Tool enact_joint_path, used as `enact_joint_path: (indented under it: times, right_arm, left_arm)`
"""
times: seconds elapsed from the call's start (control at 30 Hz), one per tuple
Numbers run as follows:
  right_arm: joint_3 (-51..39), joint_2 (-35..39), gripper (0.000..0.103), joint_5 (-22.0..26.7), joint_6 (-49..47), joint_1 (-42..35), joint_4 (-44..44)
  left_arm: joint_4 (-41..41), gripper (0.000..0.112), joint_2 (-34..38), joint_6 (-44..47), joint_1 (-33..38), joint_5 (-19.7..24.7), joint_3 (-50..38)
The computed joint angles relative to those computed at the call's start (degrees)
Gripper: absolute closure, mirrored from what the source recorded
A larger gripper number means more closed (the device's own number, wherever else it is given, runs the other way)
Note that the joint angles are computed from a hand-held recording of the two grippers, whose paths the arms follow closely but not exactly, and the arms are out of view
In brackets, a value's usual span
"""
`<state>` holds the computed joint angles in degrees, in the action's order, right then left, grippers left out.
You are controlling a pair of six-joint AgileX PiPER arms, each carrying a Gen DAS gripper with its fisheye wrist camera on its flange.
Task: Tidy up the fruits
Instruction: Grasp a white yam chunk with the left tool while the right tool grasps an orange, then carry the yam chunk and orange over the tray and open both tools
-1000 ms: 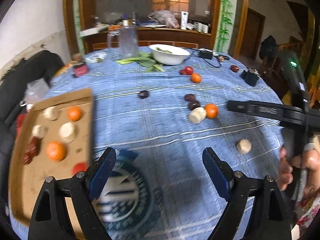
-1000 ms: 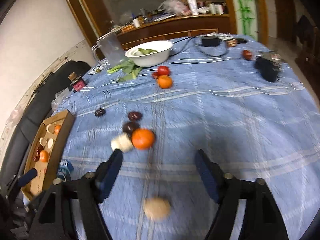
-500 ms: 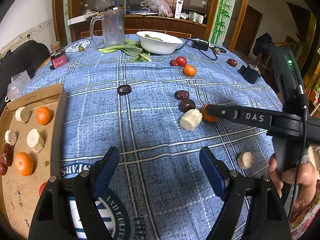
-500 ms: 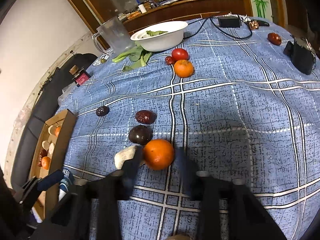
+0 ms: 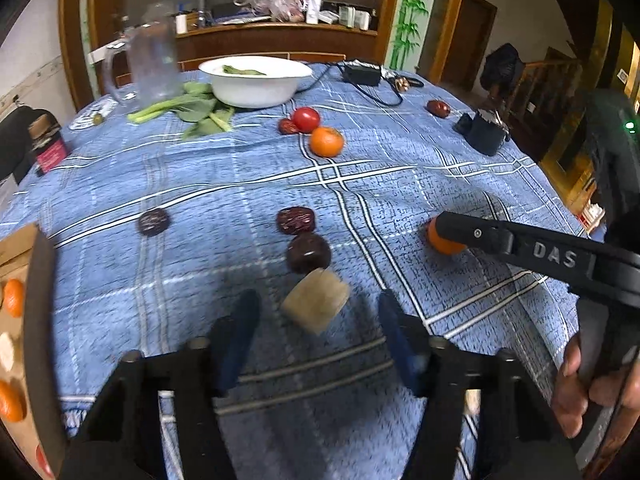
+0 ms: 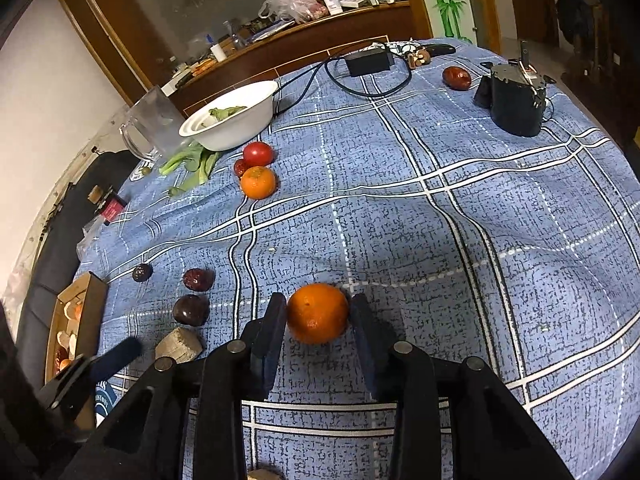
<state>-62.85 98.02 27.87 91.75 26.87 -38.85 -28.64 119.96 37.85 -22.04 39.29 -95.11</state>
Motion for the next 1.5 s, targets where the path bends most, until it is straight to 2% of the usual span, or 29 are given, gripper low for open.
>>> enact_joint_path:
  times: [0.07,0.1,0.13,0.2,0.37,0.47,0.53,0.67,0.77,1.0,1.1,1.23,1.3,1.43,1.5]
  right_arm:
    - [-0.94,0.88,0.059,-0.02,-1.00,-0.03,0.83]
    - [-1.24,1.16,0.051,-0.04,-1.68,-0.02,1.39]
    - [-1.92,1.83,0.045,-0.10,-2.07,0.09,1.69]
    - [-2.82,2.70,0.044,0.41,-2.69,0.55,1.77]
    - [-7.25,5.82,0.044,6.24,-3.77,3.73,-0.40]
    - [-8.21,6.59,0.049,8.73,-2.99,4.62,-1.61]
    - [-7.72,6.31,0.065,9.00,-2.16,4.40,-1.86]
    - [-5.30,4.92,0.067,6.14,1.21,3.52,-3.00]
    - [-5.33,5.13,0.067,6.47,2.80,3.83,-4.40]
    - [-4.48,4.92,0.067,5.74,6.21,4.15,-7.36]
    - [-4.31,4.94,0.067,6.18,7.91,4.77,-8.79]
    - [-4.05,4.38,0.067,7.92,11.31,6.65,-11.80]
    - [-4.81,3.97,0.067,11.08,13.04,8.79,-14.46]
    - [-7.43,3.38,0.067,17.21,12.17,13.72,-16.02]
    - [-9.04,2.93,0.066,18.94,12.47,17.12,-16.18]
  left_arm:
    - [0.30,0.065,1.41,-0.43,-0.08,0.54,-1.12]
    - [0.13,0.067,1.92,-0.33,0.06,0.60,-1.22]
    - [-0.94,0.070,1.29,1.14,0.09,-0.75,0.07]
    - [-0.10,0.077,0.94,0.98,-0.13,-1.87,0.82]
    - [-4.05,0.078,-0.02,3.77,1.23,-2.82,2.85]
    - [-7.40,0.078,-0.25,6.19,2.40,-2.16,3.35]
    - [-8.78,0.078,0.36,6.81,3.09,-0.58,2.45]
    - [-10.00,0.078,1.60,6.64,3.94,2.04,0.58]
    - [-10.57,0.078,1.66,6.87,4.14,2.36,0.54]
    - [-11.23,0.078,-1.21,6.93,4.90,0.26,4.53]
    - [-13.96,0.078,-6.08,10.49,5.93,-2.67,10.38]
    - [-20.60,0.077,-13.04,17.29,10.98,-0.33,17.95]
    - [-22.32,0.077,-15.34,19.42,14.45,2.24,20.25]
    - [-24.95,0.077,-18.78,23.16,26.32,8.94,23.40]
    - [-25.40,0.077,-19.70,24.38,31.70,10.15,24.13]
